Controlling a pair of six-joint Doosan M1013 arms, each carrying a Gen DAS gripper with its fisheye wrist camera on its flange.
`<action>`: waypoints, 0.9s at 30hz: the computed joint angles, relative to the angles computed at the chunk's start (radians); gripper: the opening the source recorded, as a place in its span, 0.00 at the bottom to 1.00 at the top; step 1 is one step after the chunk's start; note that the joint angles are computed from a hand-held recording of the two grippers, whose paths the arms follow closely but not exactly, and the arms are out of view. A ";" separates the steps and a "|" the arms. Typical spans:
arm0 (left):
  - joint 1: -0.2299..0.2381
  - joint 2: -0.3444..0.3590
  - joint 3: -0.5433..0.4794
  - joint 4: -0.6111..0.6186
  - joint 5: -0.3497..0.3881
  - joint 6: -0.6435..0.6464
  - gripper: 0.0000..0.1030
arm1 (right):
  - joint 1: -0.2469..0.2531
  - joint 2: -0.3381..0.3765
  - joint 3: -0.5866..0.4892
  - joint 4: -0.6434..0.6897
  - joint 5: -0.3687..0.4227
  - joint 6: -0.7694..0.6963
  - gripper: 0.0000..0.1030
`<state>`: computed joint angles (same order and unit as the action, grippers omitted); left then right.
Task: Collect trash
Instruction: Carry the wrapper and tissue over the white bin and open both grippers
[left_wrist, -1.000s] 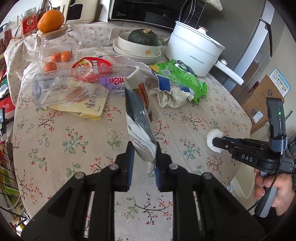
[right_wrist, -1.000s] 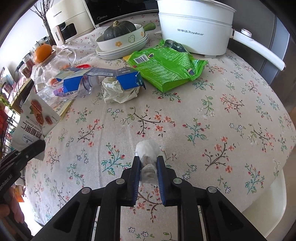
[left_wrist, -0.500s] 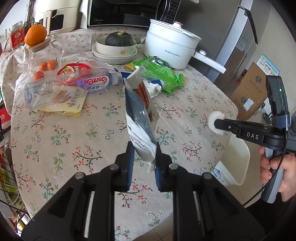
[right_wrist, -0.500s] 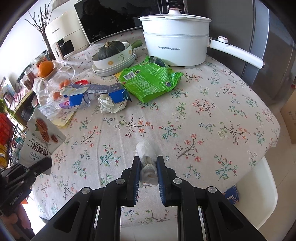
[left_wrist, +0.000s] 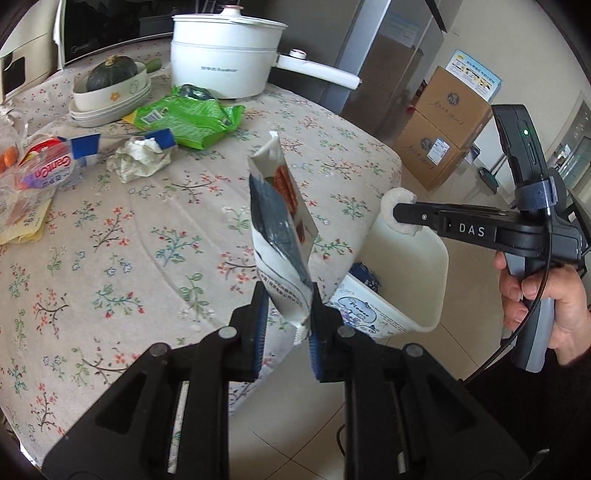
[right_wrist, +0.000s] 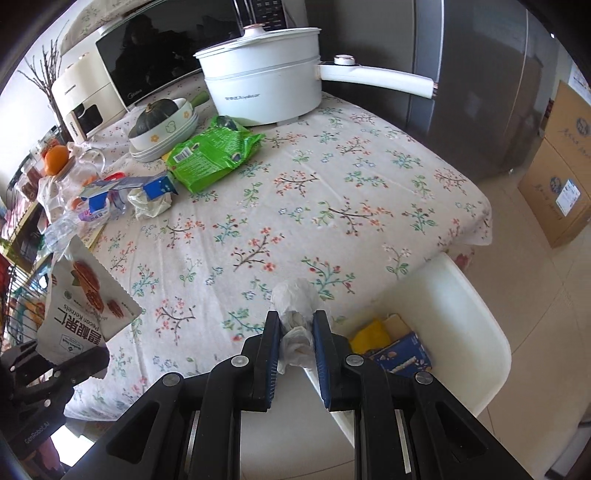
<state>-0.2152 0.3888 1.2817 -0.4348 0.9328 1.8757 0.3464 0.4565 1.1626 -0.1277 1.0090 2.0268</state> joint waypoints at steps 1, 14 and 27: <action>-0.011 0.003 -0.002 -0.005 0.006 0.020 0.21 | -0.007 -0.013 0.021 -0.007 -0.005 0.012 0.18; -0.126 0.096 -0.102 -0.023 0.147 0.092 0.21 | -0.098 -0.125 0.196 -0.030 -0.032 0.115 0.18; -0.169 0.132 -0.124 0.026 0.136 0.110 0.61 | -0.127 -0.152 0.247 -0.048 -0.019 0.148 0.18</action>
